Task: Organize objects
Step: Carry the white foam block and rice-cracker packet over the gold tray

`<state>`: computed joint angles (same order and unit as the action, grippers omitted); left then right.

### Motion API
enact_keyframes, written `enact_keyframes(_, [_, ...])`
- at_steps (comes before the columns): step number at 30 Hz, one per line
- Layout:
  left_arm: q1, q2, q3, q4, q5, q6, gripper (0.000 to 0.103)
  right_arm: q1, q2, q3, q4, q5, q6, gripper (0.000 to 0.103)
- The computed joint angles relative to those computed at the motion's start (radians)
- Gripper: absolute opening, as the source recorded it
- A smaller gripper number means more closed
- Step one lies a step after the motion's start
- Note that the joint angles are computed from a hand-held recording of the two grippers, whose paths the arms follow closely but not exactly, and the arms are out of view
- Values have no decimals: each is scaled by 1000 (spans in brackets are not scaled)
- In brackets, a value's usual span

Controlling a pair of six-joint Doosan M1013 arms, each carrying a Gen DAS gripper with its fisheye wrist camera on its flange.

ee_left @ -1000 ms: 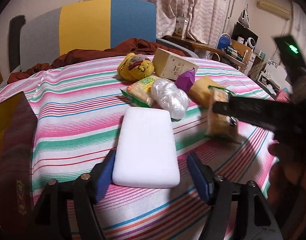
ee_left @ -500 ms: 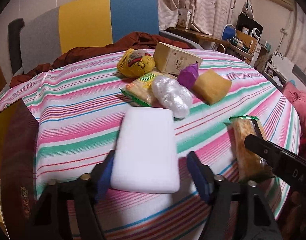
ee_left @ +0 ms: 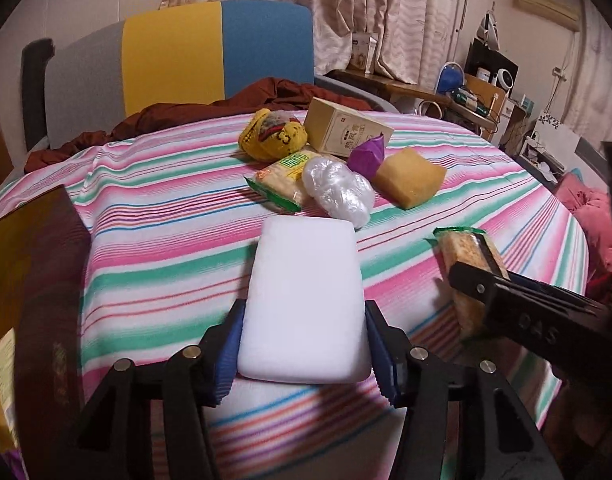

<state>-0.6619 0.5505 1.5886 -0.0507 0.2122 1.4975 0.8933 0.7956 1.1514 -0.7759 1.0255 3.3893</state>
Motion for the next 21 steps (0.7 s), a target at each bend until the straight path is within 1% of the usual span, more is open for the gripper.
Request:
enact_keyframes(6, [4, -51, 65, -161, -63, 153, 57, 3, 3, -7, -6, -1, 21, 44])
enact_keyframes(11, [16, -97, 109, -373, -98, 355, 57, 14, -2, 3, -24, -29, 52, 42])
enact_keyframes(13, [24, -117, 127, -370, -114, 342, 57, 19, -3, 7, -33, -39, 70, 42])
enact_keyframes(14, [29, -124, 135, -429, -119, 393, 57, 20, -5, 11, -38, -49, 79, 42])
enact_keyframes(15, [36, -135, 145, -451, -123, 404, 57, 21, -9, 17, -43, -66, 90, 42])
enact_keyframes(17, [48, -151, 159, -378, -128, 310, 57, 23, -12, 21, -42, -93, 101, 42])
enact_keyframes(19, [64, -167, 174, -414, -132, 318, 57, 24, -14, 22, -43, -118, 110, 42])
enact_keyframes(20, [72, -174, 180, -405, -135, 297, 57, 24, -14, 22, -44, -127, 112, 42])
enact_keyframes(21, [80, -180, 185, -343, -136, 225, 57, 25, -14, 19, -42, -136, 110, 42])
